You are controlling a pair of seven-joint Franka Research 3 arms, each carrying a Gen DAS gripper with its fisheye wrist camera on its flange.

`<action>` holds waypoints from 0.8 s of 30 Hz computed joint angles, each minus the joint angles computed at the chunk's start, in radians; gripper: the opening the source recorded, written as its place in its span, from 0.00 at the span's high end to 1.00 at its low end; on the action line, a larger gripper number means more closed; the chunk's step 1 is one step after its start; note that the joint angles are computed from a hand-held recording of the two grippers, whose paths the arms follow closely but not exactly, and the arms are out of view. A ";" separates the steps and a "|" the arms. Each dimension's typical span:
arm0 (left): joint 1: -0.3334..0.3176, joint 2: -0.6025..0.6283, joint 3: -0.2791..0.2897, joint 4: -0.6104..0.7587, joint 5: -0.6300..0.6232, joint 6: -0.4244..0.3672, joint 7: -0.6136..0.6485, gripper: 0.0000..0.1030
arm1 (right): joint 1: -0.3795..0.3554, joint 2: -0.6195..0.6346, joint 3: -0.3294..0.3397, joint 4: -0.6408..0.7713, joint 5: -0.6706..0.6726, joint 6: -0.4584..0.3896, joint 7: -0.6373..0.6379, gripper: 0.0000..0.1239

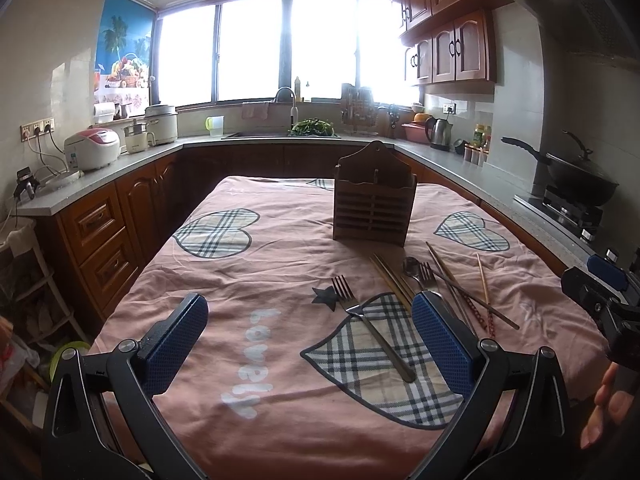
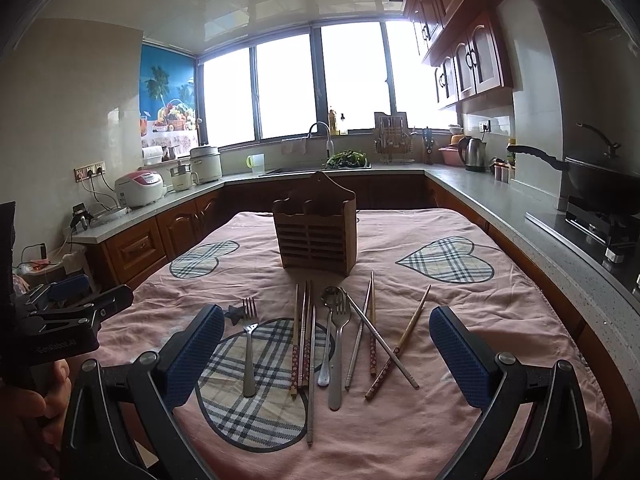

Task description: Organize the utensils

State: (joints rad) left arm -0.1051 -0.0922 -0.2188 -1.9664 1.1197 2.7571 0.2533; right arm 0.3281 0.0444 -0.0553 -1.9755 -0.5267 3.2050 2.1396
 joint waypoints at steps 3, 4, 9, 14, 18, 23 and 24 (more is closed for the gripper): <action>0.000 0.000 0.001 -0.001 0.001 0.003 -0.001 0.00 | -0.002 0.000 0.006 0.000 0.026 0.000 -0.024 0.17; 0.001 0.000 0.001 -0.001 0.001 0.004 -0.002 0.00 | -0.001 0.000 0.005 0.001 0.025 0.001 -0.024 0.17; 0.001 0.000 0.000 -0.001 0.002 0.001 -0.002 0.00 | 0.003 0.000 -0.001 0.002 0.022 0.002 -0.022 0.17; 0.001 0.000 0.001 -0.001 0.001 0.001 -0.001 0.00 | 0.001 -0.001 0.004 0.000 0.032 0.004 -0.032 0.17; 0.001 0.001 0.001 0.000 0.001 0.004 -0.001 0.00 | 0.000 -0.002 0.005 -0.001 0.035 0.004 -0.033 0.17; 0.001 0.001 0.001 -0.001 0.000 0.004 -0.001 0.00 | 0.002 -0.002 0.003 -0.001 0.030 0.005 -0.029 0.17; 0.001 0.001 0.002 -0.001 -0.002 0.005 0.001 0.00 | 0.004 -0.002 0.000 0.000 0.021 0.004 -0.021 0.17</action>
State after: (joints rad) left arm -0.1038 -0.0912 -0.2171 -1.9670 1.1178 2.7621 0.2541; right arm 0.3321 0.0425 -0.0553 -1.9755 -0.5053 3.2091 2.1186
